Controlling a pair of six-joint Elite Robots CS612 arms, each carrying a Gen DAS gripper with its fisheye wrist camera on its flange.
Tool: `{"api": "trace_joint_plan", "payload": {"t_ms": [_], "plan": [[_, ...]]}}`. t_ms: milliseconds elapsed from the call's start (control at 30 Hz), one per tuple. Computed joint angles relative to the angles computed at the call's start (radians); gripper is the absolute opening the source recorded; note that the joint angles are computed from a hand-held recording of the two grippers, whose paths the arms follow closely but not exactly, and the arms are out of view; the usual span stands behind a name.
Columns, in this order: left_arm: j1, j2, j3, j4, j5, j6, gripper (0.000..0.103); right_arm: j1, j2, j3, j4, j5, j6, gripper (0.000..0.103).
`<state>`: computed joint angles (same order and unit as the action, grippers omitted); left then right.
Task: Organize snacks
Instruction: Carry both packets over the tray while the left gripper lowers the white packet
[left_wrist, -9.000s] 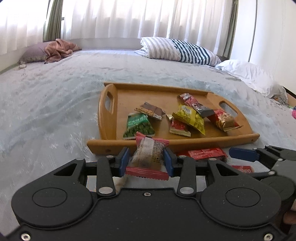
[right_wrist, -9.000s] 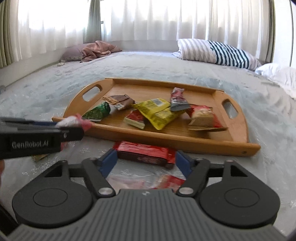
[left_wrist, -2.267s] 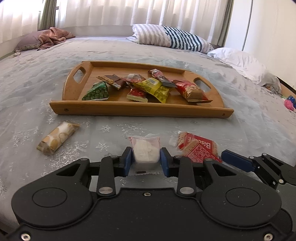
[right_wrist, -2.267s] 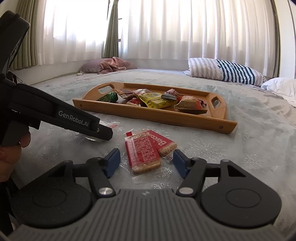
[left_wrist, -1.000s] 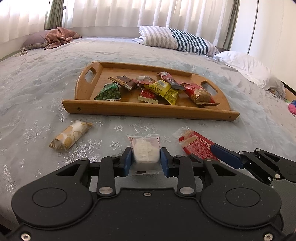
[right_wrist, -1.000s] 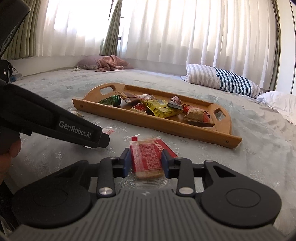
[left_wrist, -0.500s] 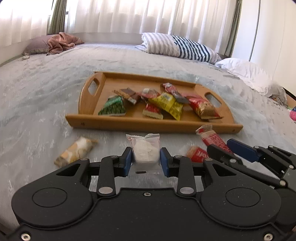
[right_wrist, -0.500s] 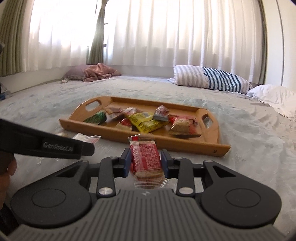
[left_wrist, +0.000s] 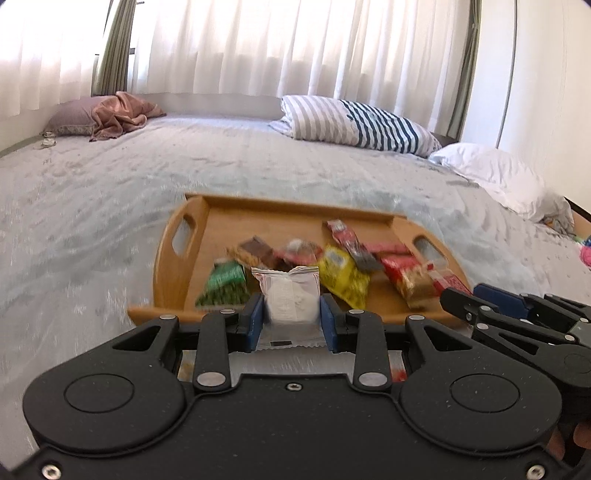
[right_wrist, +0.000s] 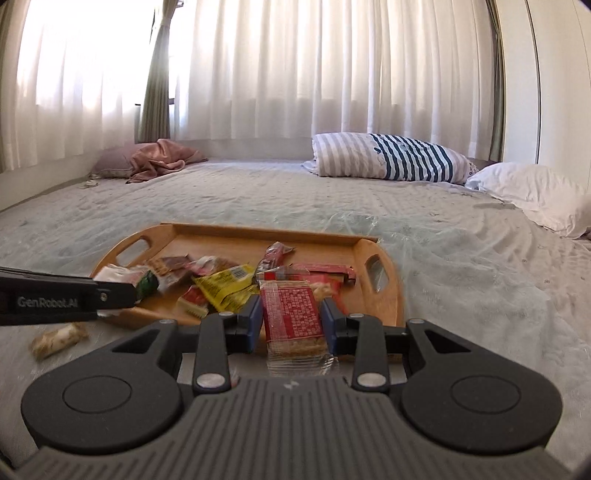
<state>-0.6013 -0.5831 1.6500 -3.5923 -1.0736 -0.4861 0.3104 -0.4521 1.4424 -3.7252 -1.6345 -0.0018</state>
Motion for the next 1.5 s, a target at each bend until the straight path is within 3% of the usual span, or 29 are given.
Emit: {"api": "trace_joint_plan", "payload": {"t_ms": [367,733,933,1500], "plan": [[0.047,0.028,-0.103,0.03,-0.033,0.01,0.031,-0.014,0.014,-0.085,0.073,0.018,0.02,0.039],[0.1,0.073,-0.232,0.096,-0.089,0.023,0.031,-0.033,0.052,-0.221,0.204,0.033,0.019,0.039],[0.13,0.11,-0.301,0.143,-0.153,0.002,0.031,-0.046,0.082,-0.303,0.315,0.063,0.062,0.039],[0.146,0.199,-0.451,0.268,-0.166,0.016,0.031,-0.041,0.178,-0.493,0.49,0.073,0.097,0.04]]}}
